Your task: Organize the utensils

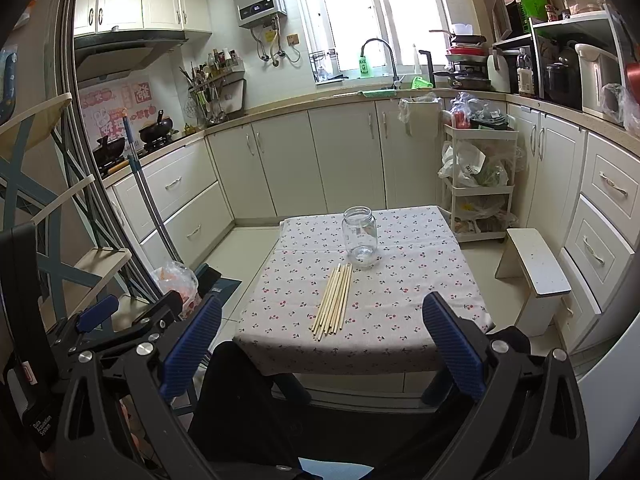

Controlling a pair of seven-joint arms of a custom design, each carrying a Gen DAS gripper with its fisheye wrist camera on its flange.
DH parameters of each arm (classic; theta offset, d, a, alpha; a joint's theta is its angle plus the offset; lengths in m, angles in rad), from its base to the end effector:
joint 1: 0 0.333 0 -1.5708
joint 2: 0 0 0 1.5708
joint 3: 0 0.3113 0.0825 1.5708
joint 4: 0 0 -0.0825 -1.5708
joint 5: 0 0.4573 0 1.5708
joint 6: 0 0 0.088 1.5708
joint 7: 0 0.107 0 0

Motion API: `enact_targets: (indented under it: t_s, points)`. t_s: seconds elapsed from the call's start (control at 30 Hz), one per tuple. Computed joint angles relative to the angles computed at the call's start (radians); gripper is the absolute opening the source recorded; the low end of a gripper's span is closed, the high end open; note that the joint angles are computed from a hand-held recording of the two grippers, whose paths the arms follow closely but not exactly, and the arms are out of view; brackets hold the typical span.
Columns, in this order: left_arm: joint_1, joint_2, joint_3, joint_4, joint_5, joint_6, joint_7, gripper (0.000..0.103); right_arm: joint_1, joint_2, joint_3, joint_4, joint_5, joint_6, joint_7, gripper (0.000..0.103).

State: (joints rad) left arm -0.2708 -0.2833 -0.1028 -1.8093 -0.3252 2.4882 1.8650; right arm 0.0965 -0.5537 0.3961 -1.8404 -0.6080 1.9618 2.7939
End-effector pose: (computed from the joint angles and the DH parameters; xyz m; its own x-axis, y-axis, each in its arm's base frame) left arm 0.5407 -0.2211 0.7677 -0.5225 -0.8510 0.0517 -0.4889 0.2494 -0.8359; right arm 0.4014 0.2557 0.8124 -0.5127 -0.8336 -0.2057 -0.3625 0.4273 -0.8283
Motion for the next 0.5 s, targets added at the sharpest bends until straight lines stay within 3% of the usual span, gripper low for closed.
enact_targets:
  t_s: [0.5]
  points:
    - [-0.024,-0.038,0.024,-0.026,-0.049,0.073,0.033,0.095,-0.009,-0.02,0.024,0.002,-0.051,0.014,0.007,0.097]
